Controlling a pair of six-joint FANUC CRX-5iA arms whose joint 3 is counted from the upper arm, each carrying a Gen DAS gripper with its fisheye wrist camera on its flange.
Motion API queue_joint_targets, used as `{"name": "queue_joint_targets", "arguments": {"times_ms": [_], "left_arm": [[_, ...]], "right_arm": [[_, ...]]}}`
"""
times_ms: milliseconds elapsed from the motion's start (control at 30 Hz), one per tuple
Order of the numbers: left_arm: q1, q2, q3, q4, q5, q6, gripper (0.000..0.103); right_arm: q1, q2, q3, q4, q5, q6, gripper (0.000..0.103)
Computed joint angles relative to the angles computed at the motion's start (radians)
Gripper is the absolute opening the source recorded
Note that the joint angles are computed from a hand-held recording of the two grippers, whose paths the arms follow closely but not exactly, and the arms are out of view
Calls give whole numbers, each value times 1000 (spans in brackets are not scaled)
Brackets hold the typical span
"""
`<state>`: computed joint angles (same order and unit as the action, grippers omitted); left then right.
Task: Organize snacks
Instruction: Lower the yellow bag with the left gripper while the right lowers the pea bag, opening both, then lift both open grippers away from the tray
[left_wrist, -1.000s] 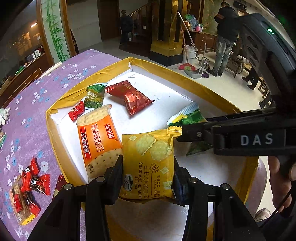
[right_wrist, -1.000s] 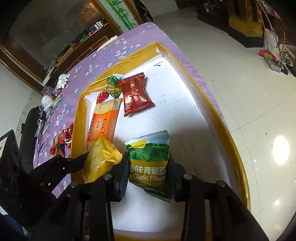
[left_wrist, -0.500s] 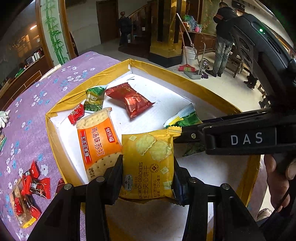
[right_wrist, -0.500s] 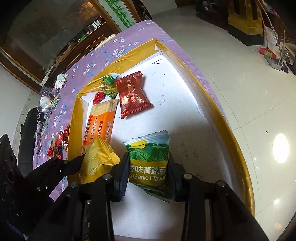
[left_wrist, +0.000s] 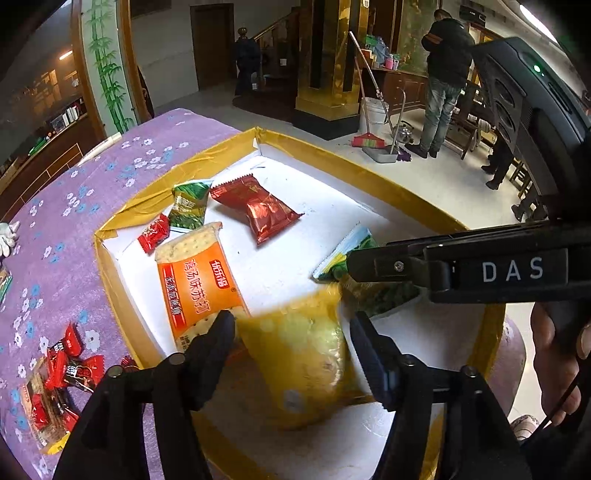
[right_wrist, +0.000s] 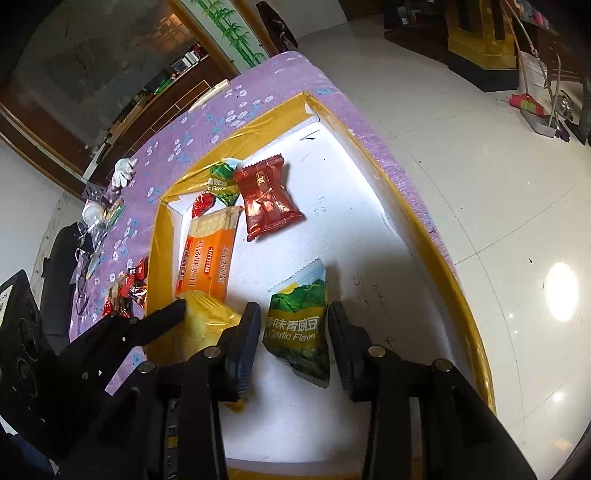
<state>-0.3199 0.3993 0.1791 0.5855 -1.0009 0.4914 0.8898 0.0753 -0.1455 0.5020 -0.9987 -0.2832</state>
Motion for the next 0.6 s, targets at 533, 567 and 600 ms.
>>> {"name": "queue_joint_targets", "arguments": {"times_ms": [533, 567, 600], "left_arm": [[33, -18, -12, 48, -17, -39, 76], [36, -17, -11, 52, -21, -40, 76], [39, -16, -10, 54, -25, -41, 76]], "right_arm": [[52, 0, 16, 80, -63, -105, 37], [56, 0, 18, 84, -70, -112, 37], [60, 1, 19, 89, -77, -122, 37]]}}
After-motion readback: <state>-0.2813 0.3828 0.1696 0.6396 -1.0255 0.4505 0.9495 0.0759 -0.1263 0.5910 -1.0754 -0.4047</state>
